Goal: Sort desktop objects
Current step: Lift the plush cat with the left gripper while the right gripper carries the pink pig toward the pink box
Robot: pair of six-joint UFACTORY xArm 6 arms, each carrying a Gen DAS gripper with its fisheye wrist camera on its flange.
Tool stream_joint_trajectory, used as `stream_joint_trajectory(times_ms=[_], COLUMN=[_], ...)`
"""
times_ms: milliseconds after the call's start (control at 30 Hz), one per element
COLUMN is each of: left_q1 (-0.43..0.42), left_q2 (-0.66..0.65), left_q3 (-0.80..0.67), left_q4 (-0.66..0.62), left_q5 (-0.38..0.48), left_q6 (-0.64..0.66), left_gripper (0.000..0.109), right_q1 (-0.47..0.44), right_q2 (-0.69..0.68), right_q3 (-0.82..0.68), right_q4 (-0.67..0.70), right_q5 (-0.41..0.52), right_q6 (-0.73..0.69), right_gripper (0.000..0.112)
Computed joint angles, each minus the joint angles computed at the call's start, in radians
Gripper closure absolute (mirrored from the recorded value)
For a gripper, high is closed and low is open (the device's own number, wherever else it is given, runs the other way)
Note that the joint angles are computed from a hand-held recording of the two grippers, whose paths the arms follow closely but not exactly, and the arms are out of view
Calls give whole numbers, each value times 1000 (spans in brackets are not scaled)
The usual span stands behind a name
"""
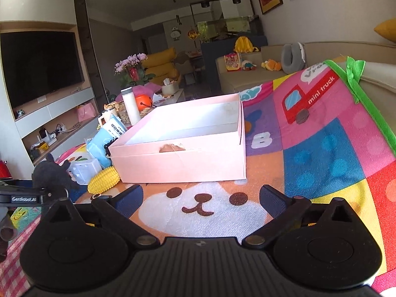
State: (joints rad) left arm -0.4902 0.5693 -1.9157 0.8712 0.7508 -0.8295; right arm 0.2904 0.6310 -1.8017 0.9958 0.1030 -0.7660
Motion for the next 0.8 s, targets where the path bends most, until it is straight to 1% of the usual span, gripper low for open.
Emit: stream_joint_trajectory(times_ms=[100, 200, 300, 400, 433, 467, 500, 567, 600, 733, 767, 800], left_q1=[-33, -65, -81, -98, -103, -108, -112, -113, -110, -80, -74, -72], left_q2=[-15, 10, 67, 154, 173, 197, 218, 225, 220, 140, 115, 84], left_q3=[-35, -93, -172, -272, -286, -308, -325, -313, -300, -168, -128, -85], left_q4=[-62, -58, -99, -161, -177, -191, -189, -166, -178, -282, -272, -221], left_q5=[84, 155, 179, 169, 145, 124, 98, 22, -17, -212, -253, -292], left_q6=[249, 436, 579, 653, 658, 661, 651, 625, 621, 577, 542, 468], left_gripper=[24, 24, 22, 18, 17, 12, 10, 9, 9, 9, 9, 9], right_q1=[7, 14, 18, 17, 15, 14, 12, 9, 8, 5, 5, 5], right_q2=[-15, -20, -21, -20, -18, -17, -16, -15, -14, -12, -11, -11], right_q3=[10, 13, 7, 4, 2, 1, 1, 1, 0, -3, -4, -4], right_q4=[139, 215, 279, 296, 289, 281, 278, 272, 273, 287, 288, 285], right_q5=[-12, -40, -56, -54, -49, -46, -44, -39, -39, -37, -38, -40], right_q6=[-114, -172, -224, -237, -229, -219, -212, -197, -192, -185, -183, -177], right_gripper=[12, 10, 10, 9, 9, 9, 9, 9, 9, 9, 9, 9])
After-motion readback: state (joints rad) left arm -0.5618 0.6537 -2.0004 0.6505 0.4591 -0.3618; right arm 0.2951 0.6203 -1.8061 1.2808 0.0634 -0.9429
